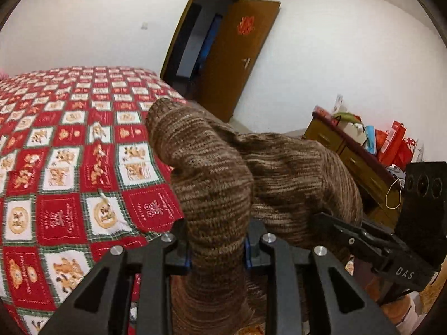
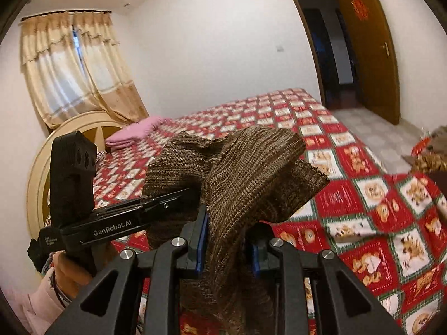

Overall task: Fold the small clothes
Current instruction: 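Lift the sweater bundle with the left gripper while the right gripper holds its other end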

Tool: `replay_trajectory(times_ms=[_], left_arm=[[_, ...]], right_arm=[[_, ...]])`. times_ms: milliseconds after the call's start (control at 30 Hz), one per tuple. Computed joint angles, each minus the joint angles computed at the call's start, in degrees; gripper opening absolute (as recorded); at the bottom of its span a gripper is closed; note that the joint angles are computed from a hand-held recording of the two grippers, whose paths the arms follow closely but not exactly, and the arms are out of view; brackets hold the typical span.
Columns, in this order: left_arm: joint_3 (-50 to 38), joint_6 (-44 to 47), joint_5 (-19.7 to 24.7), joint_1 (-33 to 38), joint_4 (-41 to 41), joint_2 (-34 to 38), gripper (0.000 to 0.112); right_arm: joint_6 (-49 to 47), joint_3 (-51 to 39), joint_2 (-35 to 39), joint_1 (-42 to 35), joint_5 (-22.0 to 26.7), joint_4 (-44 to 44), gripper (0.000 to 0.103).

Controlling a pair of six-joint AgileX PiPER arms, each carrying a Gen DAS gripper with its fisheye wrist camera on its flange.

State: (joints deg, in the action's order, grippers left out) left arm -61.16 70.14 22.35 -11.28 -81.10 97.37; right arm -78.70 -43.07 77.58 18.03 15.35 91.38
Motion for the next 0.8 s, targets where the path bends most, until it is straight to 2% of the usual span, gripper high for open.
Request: replay_trajectory(times_ms=[100, 300, 467, 567, 700, 800], left_arm=[[-4.4, -4.7, -1.3, -1.7, 4.7, 3.4, 0.026], [-20.8, -21.1, -3.8, -5.1, 19.6, 15.9, 0.026], [-36.1, -43.3, -1.7, -6.7, 40.7, 26.6, 0.026], [-42.2, -53.7, 0.1, -7.7, 50.5, 30.4, 0.026], [-47.8, -62.7, 1.4, -8.7, 59.2, 33.6, 0.026], [-52.3, -74.7, 2.1, -10.2, 72.1, 36.3, 0.026]], right_arm=[[-2.3, -1.9, 3.7, -3.1, 2.0, 0.8, 0.025], [-0.5, -14.7, 17.6, -7.2, -1.1, -4.5, 0.025], [14.6, -27.9, 29.9, -11.5, 0.5, -18.6, 0.024], [22.1, -32.9, 33.7, -12.7, 2.0, -25.4, 0.024], [27.6, -37.4, 36.6, -12.2, 0.7, -32.9, 0.024], [32.8, -42.3, 40.0, -11.9, -0.2, -41.2, 0.024]])
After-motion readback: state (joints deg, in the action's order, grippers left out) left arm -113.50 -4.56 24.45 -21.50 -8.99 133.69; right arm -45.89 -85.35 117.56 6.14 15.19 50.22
